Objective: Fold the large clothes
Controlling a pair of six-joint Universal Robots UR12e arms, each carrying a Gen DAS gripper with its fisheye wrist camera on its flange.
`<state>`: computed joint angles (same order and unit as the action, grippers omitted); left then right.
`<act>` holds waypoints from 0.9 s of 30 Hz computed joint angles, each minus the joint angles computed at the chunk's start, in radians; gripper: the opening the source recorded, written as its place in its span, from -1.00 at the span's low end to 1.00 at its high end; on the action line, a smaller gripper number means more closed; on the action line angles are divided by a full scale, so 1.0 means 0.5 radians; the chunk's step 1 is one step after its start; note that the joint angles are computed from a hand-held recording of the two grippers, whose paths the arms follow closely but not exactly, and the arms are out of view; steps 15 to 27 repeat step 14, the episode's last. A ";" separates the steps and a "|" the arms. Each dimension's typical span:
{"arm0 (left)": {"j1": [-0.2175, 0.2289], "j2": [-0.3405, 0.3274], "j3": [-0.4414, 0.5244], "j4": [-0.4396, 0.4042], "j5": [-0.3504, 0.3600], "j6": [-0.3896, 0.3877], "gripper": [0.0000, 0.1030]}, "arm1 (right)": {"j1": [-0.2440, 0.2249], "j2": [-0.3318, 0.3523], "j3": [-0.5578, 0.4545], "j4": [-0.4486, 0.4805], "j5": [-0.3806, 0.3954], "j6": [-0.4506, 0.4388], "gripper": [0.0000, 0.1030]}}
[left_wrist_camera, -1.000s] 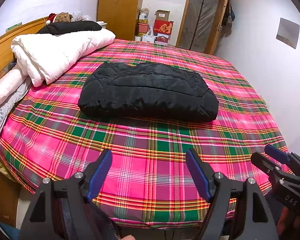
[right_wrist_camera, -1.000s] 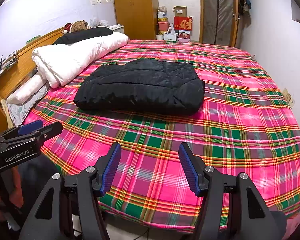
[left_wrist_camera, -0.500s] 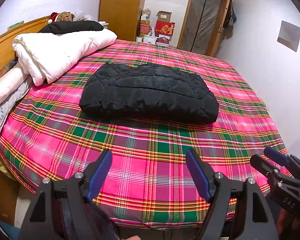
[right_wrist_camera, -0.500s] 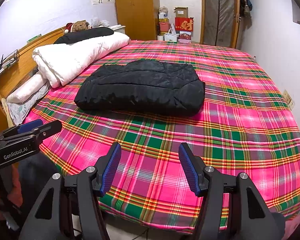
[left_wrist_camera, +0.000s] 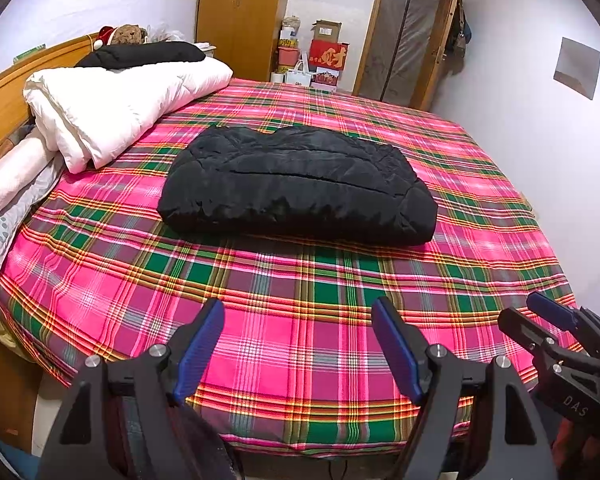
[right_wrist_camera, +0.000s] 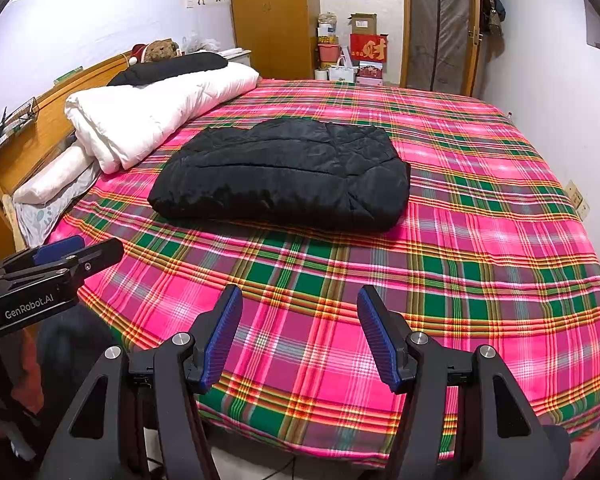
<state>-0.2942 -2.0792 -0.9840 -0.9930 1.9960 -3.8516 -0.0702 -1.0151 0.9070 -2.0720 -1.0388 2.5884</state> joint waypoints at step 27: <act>-0.003 0.000 -0.004 -0.022 0.021 -0.031 0.50 | -0.007 0.004 -0.008 0.005 0.014 -0.005 0.16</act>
